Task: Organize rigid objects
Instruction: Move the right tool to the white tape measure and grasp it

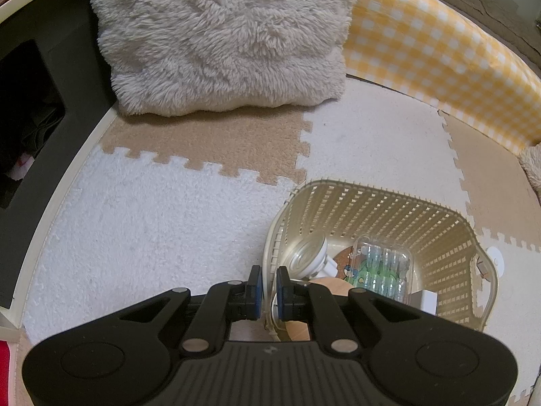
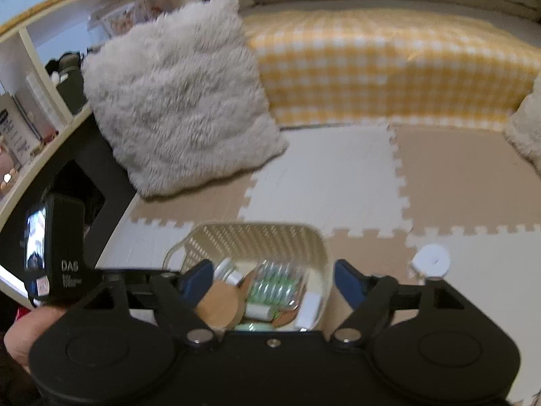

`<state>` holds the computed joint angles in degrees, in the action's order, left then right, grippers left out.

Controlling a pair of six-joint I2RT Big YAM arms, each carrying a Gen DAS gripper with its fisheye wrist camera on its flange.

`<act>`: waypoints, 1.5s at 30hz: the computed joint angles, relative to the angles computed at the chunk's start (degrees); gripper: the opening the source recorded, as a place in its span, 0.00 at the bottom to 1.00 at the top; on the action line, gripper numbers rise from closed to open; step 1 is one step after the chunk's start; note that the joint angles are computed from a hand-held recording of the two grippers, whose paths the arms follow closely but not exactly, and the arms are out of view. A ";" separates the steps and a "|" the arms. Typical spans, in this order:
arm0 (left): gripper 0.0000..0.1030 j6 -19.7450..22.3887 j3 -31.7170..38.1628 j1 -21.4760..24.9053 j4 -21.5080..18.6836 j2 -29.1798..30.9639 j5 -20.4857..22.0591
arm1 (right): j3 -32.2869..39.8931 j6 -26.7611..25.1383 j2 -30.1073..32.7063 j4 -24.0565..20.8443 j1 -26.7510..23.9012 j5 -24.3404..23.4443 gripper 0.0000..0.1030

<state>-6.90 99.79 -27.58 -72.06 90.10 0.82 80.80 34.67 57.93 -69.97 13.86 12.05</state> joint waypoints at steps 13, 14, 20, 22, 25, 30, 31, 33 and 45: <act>0.08 -0.15 0.34 0.20 0.22 -0.09 0.70 | -7.30 -5.52 -3.93 1.45 -8.66 5.83 1.00; 0.08 -0.17 0.39 0.21 0.34 -0.11 0.74 | -8.26 -5.75 -4.26 1.86 -9.47 5.84 1.00; 0.08 0.40 0.46 0.19 0.97 -0.13 0.49 | -13.57 -5.94 -5.26 5.01 -14.86 3.74 1.00; 0.08 0.44 0.46 0.22 1.05 -0.10 0.50 | -14.90 -5.36 -4.86 5.77 -16.35 4.00 1.00; 0.08 0.37 0.54 0.23 1.09 -0.06 0.56 | -16.64 -4.11 -3.97 6.64 -18.49 3.47 1.00; 0.08 0.68 0.78 0.17 0.97 0.07 0.27 | -19.34 -2.98 -2.54 8.37 -20.57 2.68 1.00; 0.08 0.70 0.83 0.20 0.94 0.10 0.30 | -19.86 -2.96 -2.34 8.83 -20.70 2.85 1.00; 0.08 0.64 0.80 0.16 0.96 0.09 0.30 | -20.64 -3.21 -1.82 9.46 -20.96 2.91 1.00; 0.08 1.04 0.55 0.13 1.16 -0.06 0.07 | -22.94 -10.14 1.04 13.45 -20.73 2.86 0.74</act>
<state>-5.86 100.34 -27.45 -70.91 90.03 0.89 57.87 24.52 58.97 -56.52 -6.88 14.90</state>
